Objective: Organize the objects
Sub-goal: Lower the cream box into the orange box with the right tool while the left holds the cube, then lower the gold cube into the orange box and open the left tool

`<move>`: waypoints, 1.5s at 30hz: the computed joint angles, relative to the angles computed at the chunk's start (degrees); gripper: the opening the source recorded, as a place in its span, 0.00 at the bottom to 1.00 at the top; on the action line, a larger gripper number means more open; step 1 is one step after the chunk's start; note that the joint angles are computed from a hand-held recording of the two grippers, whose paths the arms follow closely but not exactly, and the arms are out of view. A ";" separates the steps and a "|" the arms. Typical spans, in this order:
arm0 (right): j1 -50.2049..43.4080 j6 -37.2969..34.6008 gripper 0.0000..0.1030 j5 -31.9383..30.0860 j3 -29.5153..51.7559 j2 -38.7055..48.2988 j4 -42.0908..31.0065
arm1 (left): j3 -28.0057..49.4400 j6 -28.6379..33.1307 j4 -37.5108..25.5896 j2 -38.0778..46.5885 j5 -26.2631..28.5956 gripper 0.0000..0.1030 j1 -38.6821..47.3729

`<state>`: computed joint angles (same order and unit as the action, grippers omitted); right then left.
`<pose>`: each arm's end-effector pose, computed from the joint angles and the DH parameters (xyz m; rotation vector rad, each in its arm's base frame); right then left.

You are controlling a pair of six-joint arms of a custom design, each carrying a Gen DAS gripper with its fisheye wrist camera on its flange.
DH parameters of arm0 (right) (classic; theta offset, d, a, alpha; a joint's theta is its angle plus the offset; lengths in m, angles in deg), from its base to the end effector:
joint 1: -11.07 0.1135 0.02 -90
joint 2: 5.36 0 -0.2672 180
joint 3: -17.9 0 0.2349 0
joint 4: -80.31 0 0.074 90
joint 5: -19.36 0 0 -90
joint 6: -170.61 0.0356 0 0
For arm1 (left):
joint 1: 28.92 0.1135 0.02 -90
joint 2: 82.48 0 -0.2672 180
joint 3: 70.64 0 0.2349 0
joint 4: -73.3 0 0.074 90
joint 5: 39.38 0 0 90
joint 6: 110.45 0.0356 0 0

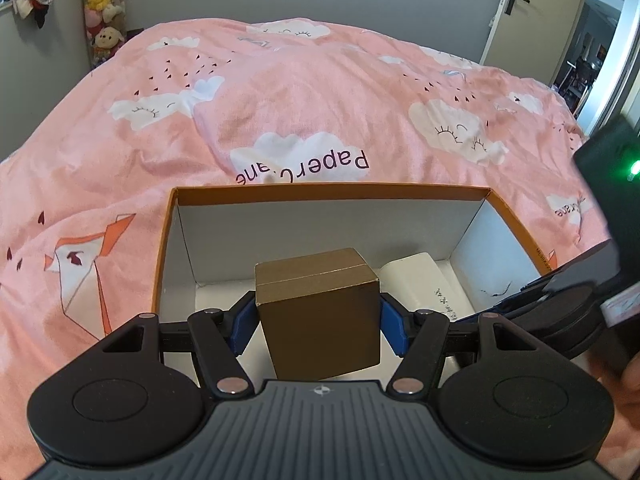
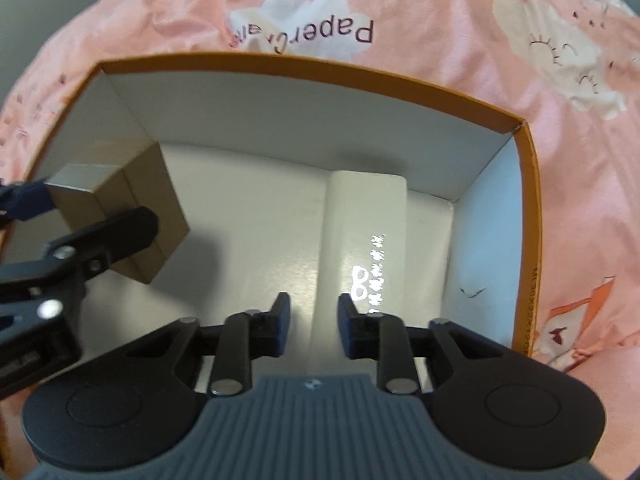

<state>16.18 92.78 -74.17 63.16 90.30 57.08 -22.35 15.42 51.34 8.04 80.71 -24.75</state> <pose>0.2259 0.0224 0.0933 0.1637 2.8600 0.1492 0.2426 -0.0002 0.1285 0.8350 2.3744 -0.4374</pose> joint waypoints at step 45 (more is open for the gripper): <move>-14.38 -10.20 0.19 -7.51 -3.47 -6.73 2.68 | -0.85 3.54 -3.21 2.90 -4.16 0.71 -12.53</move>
<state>1.79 82.59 -81.68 59.69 83.57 59.76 -23.20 18.96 48.13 10.94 76.54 -37.27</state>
